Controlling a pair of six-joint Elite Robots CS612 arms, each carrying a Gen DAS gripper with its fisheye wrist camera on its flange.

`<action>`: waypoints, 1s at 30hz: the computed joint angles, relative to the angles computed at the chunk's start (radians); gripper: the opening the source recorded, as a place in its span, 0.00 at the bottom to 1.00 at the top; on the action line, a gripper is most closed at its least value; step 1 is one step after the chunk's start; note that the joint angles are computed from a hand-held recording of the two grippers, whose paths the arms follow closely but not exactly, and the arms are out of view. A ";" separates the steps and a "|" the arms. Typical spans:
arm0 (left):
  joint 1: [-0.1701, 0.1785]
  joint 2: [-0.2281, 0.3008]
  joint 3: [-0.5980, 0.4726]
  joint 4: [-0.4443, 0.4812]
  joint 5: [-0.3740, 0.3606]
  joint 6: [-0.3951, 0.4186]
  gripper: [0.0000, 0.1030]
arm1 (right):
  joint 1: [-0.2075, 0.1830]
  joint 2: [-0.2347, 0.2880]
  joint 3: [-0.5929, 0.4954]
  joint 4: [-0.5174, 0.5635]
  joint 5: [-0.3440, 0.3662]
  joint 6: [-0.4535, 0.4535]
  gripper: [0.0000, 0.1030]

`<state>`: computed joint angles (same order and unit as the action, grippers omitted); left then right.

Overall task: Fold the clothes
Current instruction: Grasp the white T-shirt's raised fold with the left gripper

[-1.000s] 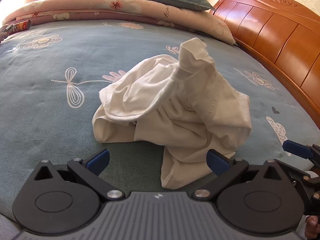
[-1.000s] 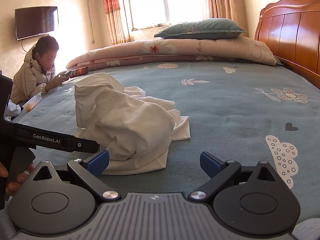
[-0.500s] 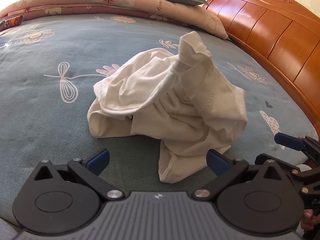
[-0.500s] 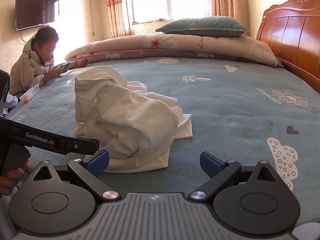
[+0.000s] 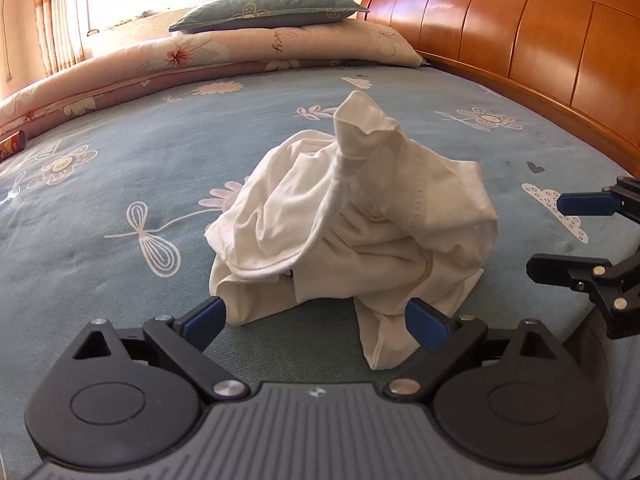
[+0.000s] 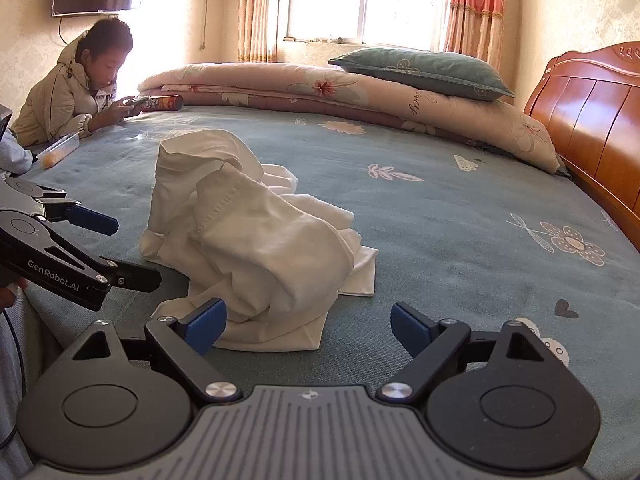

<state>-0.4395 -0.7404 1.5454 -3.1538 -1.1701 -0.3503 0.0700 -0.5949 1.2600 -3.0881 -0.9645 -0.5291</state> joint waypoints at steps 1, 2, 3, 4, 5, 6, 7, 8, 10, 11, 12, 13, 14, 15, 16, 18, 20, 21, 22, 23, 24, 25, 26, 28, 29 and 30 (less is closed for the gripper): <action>0.001 -0.002 0.001 -0.004 -0.003 0.018 0.81 | 0.000 -0.001 -0.001 0.005 -0.001 -0.005 0.83; 0.001 -0.004 0.001 -0.006 -0.005 0.036 0.78 | 0.000 -0.002 -0.002 0.012 -0.002 -0.005 0.80; 0.002 -0.006 0.001 -0.006 -0.008 0.054 0.72 | 0.001 -0.003 -0.004 0.024 -0.005 -0.006 0.78; 0.002 -0.009 0.001 -0.005 -0.011 0.073 0.67 | 0.002 -0.004 -0.006 0.035 -0.008 -0.007 0.75; 0.002 -0.011 0.001 -0.005 -0.014 0.090 0.63 | 0.002 -0.004 -0.008 0.043 -0.009 -0.008 0.74; 0.002 -0.013 0.001 -0.006 -0.018 0.106 0.58 | 0.003 -0.004 -0.010 0.049 -0.010 -0.009 0.73; 0.003 -0.015 0.001 -0.011 -0.021 0.119 0.57 | 0.003 -0.005 -0.010 0.056 -0.013 -0.012 0.73; 0.003 -0.016 0.001 -0.019 -0.023 0.132 0.56 | 0.004 -0.006 -0.011 0.062 -0.016 -0.015 0.73; 0.003 -0.018 0.000 -0.030 -0.019 0.154 0.50 | 0.003 -0.006 -0.011 0.062 -0.016 -0.017 0.73; 0.004 -0.019 -0.001 -0.032 -0.017 0.165 0.50 | 0.003 -0.006 -0.011 0.062 -0.015 -0.019 0.73; 0.005 -0.020 -0.003 -0.034 -0.015 0.176 0.50 | 0.003 -0.006 -0.012 0.063 -0.015 -0.020 0.73; 0.005 -0.021 -0.005 -0.034 -0.014 0.186 0.50 | 0.003 -0.005 -0.012 0.063 -0.015 -0.021 0.73; 0.006 -0.021 -0.008 -0.031 -0.012 0.194 0.46 | 0.003 -0.005 -0.012 0.066 -0.013 -0.023 0.73; 0.008 -0.021 -0.013 -0.024 -0.012 0.204 0.41 | 0.003 -0.005 -0.012 0.069 -0.012 -0.024 0.73; 0.010 -0.020 -0.019 -0.014 -0.014 0.216 0.34 | 0.002 -0.005 -0.012 0.073 -0.011 -0.026 0.73; 0.014 -0.020 -0.031 0.003 -0.022 0.237 0.27 | 0.002 -0.004 -0.012 0.074 -0.008 -0.025 0.73; 0.016 -0.017 -0.044 0.016 -0.026 0.267 0.26 | 0.001 -0.004 -0.012 0.080 0.000 -0.029 0.73; 0.015 -0.014 -0.050 0.021 -0.024 0.287 0.26 | 0.000 -0.005 -0.012 0.080 0.003 -0.029 0.73; 0.014 -0.011 -0.057 0.023 -0.019 0.309 0.26 | 0.000 -0.004 -0.012 0.080 0.004 -0.030 0.73; 0.014 -0.008 -0.064 0.024 -0.017 0.327 0.26 | 0.000 -0.004 -0.012 0.080 0.005 -0.030 0.74; 0.014 -0.005 -0.070 0.028 -0.020 0.337 0.26 | -0.001 -0.004 -0.012 0.080 0.007 -0.031 0.74; 0.015 -0.003 -0.077 0.034 -0.024 0.345 0.26 | -0.001 -0.004 -0.013 0.083 0.008 -0.031 0.74; 0.016 0.000 -0.084 0.044 -0.029 0.349 0.26 | -0.001 -0.004 -0.014 0.086 0.009 -0.032 0.74; 0.018 0.005 -0.097 0.060 -0.038 0.353 0.16 | -0.001 -0.003 -0.016 0.092 0.011 -0.034 0.74; 0.018 0.008 -0.102 0.063 -0.036 0.351 0.13 | -0.001 -0.003 -0.016 0.094 0.012 -0.036 0.74; 0.018 0.010 -0.105 0.065 -0.032 0.344 0.10 | -0.001 -0.003 -0.016 0.095 0.013 -0.038 0.74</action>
<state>-0.4211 -0.7303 1.4399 -3.0885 -1.2024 -0.0068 0.0688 -0.5982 1.2441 -2.9928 -0.9516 -0.5676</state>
